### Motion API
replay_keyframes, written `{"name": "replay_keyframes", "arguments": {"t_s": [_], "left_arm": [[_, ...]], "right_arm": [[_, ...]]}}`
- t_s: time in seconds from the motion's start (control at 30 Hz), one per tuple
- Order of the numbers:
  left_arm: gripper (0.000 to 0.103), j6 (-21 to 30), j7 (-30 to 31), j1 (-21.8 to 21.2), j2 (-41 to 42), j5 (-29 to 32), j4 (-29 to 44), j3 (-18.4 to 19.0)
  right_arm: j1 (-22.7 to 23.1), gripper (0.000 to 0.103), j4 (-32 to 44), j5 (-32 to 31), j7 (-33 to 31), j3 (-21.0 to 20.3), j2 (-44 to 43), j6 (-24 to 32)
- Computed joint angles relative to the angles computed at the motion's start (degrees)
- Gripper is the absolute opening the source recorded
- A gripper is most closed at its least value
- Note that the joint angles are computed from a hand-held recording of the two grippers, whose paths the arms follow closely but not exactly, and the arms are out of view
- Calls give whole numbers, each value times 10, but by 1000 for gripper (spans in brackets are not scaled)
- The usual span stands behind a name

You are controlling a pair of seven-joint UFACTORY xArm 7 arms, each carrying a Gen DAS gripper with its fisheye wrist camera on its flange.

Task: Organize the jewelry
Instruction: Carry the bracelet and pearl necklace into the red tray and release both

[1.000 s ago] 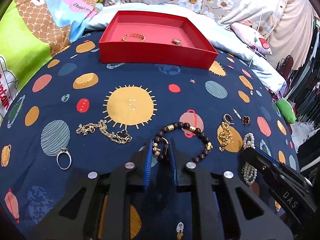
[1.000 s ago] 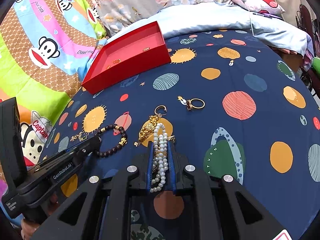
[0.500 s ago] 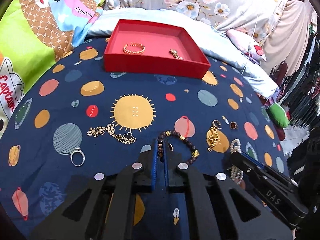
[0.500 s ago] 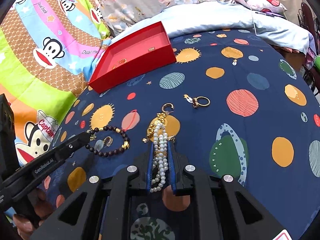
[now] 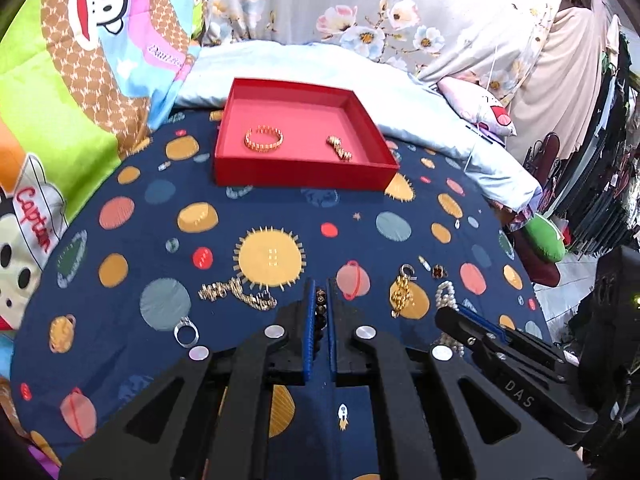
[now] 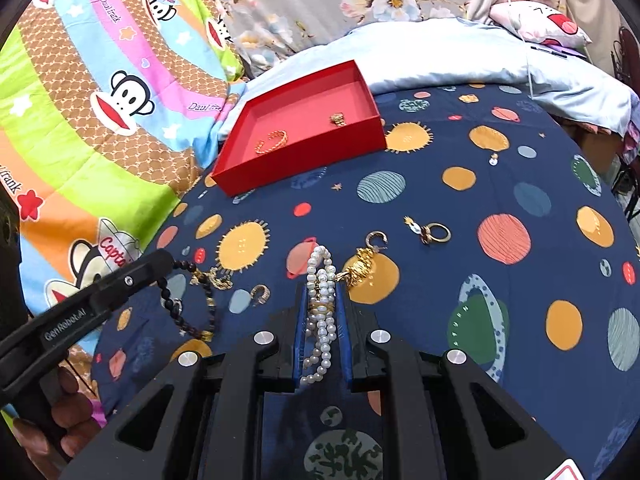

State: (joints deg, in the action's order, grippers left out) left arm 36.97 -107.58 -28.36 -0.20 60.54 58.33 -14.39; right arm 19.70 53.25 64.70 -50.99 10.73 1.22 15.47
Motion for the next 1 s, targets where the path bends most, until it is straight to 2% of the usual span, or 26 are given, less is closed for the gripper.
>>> {"name": "replay_keyframes", "arguments": {"t_s": [0.3, 0.5, 0.67, 1.0], "left_arm": [[4, 21, 54, 24, -20, 14, 26, 4], [4, 13, 91, 51, -11, 34, 66, 20], [4, 8, 130, 67, 27, 44, 126, 41], [4, -67, 177, 75, 125, 17, 219, 109]], "right_arm": [[-11, 13, 57, -26, 7, 4, 32, 18], [-35, 13, 157, -74, 26, 14, 91, 47], [-39, 13, 287, -172, 93, 24, 181, 53], [-16, 13, 538, -347, 224, 36, 369, 105]]}}
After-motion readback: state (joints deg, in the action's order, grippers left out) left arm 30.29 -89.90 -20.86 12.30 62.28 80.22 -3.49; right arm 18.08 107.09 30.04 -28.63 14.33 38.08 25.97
